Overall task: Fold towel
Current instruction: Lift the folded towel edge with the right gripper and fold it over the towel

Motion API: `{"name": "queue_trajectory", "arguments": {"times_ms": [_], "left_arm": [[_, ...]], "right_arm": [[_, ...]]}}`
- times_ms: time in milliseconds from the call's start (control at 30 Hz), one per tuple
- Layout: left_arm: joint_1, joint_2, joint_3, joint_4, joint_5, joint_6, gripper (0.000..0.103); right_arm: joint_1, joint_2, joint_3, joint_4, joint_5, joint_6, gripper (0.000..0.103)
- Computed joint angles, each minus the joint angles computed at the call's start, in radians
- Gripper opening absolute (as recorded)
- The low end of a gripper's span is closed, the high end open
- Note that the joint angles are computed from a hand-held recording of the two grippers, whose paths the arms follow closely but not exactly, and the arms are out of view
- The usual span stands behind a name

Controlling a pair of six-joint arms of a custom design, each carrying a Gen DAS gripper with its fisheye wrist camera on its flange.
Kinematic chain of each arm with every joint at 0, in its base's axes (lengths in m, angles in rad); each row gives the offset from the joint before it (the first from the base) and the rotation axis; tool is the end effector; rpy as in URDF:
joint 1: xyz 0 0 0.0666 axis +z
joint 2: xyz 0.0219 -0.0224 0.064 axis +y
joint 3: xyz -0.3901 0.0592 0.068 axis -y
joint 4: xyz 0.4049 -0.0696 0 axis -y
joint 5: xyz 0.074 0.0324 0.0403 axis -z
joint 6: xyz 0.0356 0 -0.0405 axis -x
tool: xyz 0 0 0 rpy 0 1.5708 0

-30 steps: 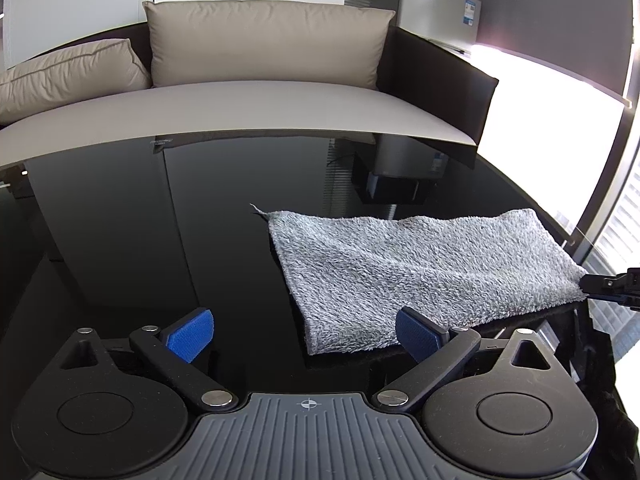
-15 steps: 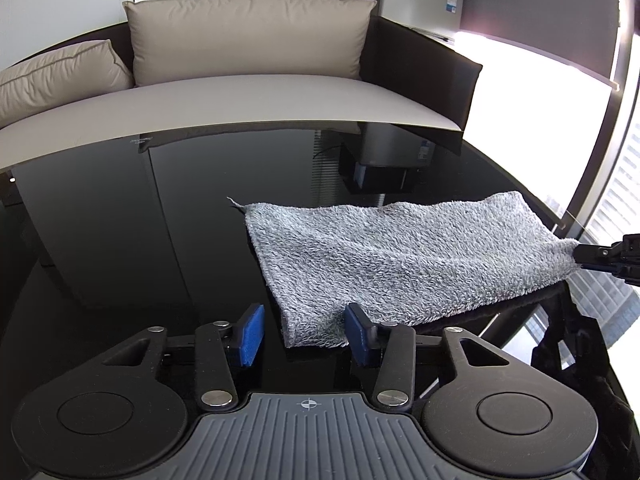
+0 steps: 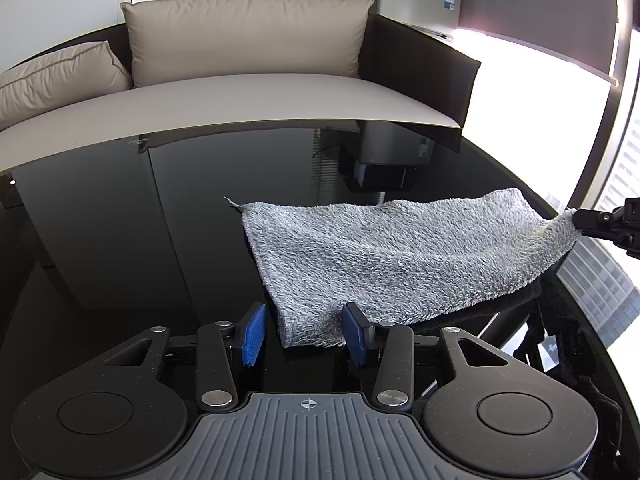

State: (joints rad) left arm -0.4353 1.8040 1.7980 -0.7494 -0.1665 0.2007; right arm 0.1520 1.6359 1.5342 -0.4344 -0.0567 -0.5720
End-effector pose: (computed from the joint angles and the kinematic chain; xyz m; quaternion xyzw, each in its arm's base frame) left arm 0.6029 -0.2743 0.4170 0.0743 0.9124 -0.0510 0.3992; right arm 0.6047 0.0943 0.4182 0.1674 0.8526 0.1981 0.4536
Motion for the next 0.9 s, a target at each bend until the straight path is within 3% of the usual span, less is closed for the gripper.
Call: {"name": "queue_trajectory", "arguments": {"times_ms": [900], "left_arm": [[0.012,-0.013,-0.023,0.018,0.041,0.002,0.039]], "right_arm": [[0.097,0.11,0.178,0.052,0.004,0.073,0.007]]}}
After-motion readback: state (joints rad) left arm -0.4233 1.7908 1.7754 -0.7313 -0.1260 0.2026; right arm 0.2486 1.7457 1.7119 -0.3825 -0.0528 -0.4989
